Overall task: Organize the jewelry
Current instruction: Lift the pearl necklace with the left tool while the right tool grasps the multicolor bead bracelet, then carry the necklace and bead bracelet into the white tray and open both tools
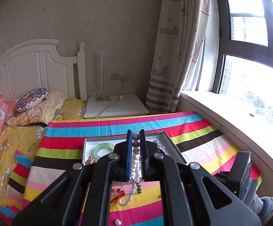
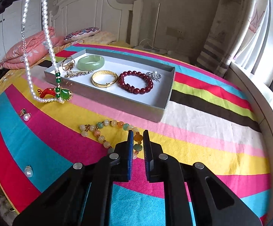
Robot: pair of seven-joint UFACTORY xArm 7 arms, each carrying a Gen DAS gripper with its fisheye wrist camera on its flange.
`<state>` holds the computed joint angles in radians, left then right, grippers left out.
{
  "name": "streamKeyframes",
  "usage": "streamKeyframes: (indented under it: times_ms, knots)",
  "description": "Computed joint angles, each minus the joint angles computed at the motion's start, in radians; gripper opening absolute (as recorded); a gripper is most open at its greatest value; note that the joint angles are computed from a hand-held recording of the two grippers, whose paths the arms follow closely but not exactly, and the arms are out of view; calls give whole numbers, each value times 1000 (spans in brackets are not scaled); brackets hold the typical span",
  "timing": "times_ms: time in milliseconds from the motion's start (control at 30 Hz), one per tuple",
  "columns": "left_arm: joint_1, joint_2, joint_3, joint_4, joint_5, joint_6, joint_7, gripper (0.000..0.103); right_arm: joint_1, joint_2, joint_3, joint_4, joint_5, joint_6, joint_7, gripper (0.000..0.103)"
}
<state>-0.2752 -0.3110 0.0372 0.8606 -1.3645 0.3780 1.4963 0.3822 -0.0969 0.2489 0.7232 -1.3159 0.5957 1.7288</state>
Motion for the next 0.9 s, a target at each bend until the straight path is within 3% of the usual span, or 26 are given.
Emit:
streamKeyframes:
  times_ms: [267, 667, 900]
  knots:
    - [-2, 0, 3, 31, 56, 0, -33, 7, 24, -39, 29, 12, -46, 87, 13, 12]
    - [20, 91, -6, 169, 214, 42, -184, 7, 0, -105, 34, 6, -62, 87, 4, 12]
    - [16, 163, -50, 256, 320, -28, -268, 7, -38, -118, 31, 37, -69, 80, -39, 12]
